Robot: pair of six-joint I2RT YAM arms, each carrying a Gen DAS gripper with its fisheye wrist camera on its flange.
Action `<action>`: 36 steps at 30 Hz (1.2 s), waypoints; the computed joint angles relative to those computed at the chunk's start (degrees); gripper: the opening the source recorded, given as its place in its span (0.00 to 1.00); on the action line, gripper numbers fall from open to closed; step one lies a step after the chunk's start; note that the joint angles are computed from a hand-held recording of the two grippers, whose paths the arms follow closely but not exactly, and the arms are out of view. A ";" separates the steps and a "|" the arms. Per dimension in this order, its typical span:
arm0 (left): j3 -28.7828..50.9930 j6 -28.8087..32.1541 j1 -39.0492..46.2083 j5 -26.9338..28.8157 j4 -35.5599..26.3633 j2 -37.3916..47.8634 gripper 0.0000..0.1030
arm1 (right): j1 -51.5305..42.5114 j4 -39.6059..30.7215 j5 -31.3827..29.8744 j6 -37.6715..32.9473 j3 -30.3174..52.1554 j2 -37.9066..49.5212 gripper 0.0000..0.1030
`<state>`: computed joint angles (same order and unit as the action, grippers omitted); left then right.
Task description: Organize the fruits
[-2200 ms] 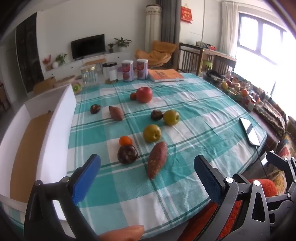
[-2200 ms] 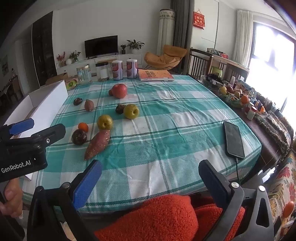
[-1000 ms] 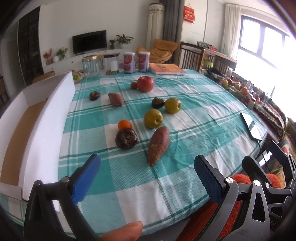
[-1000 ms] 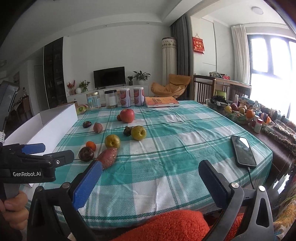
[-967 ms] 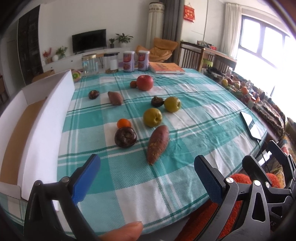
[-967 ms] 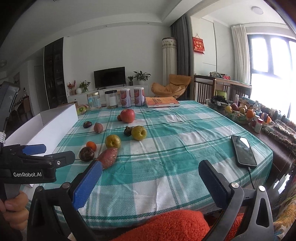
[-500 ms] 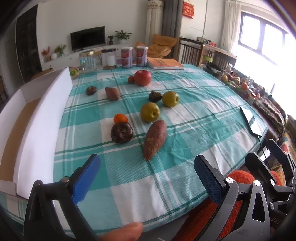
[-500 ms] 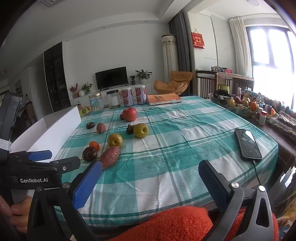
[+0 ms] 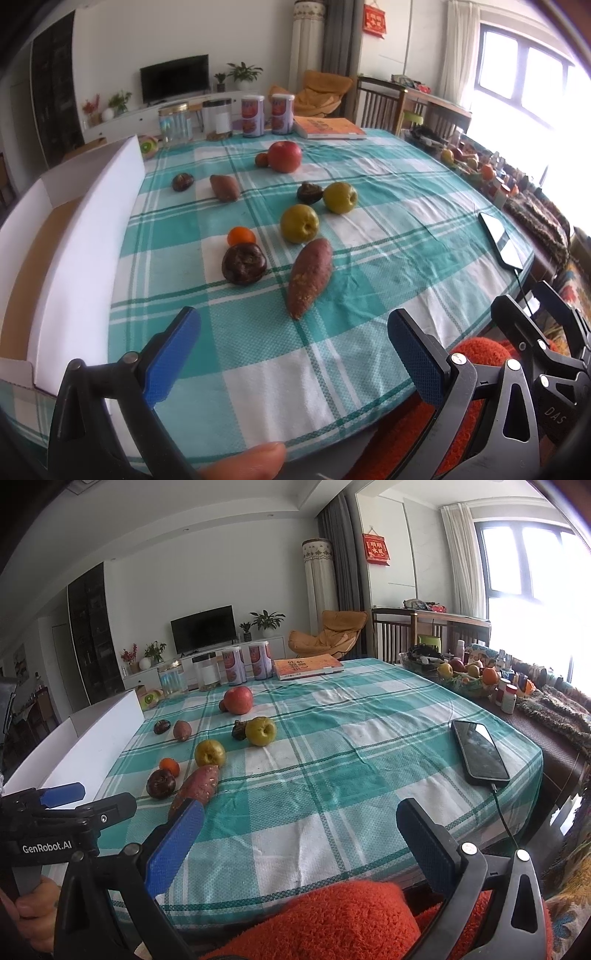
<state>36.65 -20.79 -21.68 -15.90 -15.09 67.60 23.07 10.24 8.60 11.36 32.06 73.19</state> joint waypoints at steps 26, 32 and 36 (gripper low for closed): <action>0.28 -0.65 0.00 -0.24 0.58 3.26 0.99 | 3.30 -3.27 4.27 -3.00 1.39 2.11 1.00; 0.07 -0.96 0.58 -0.03 0.86 3.62 0.99 | 4.27 -2.50 3.67 -3.10 1.45 3.33 1.00; 0.03 -1.05 0.90 0.29 0.83 3.98 0.99 | 3.74 -2.47 2.99 -2.81 1.36 3.14 1.00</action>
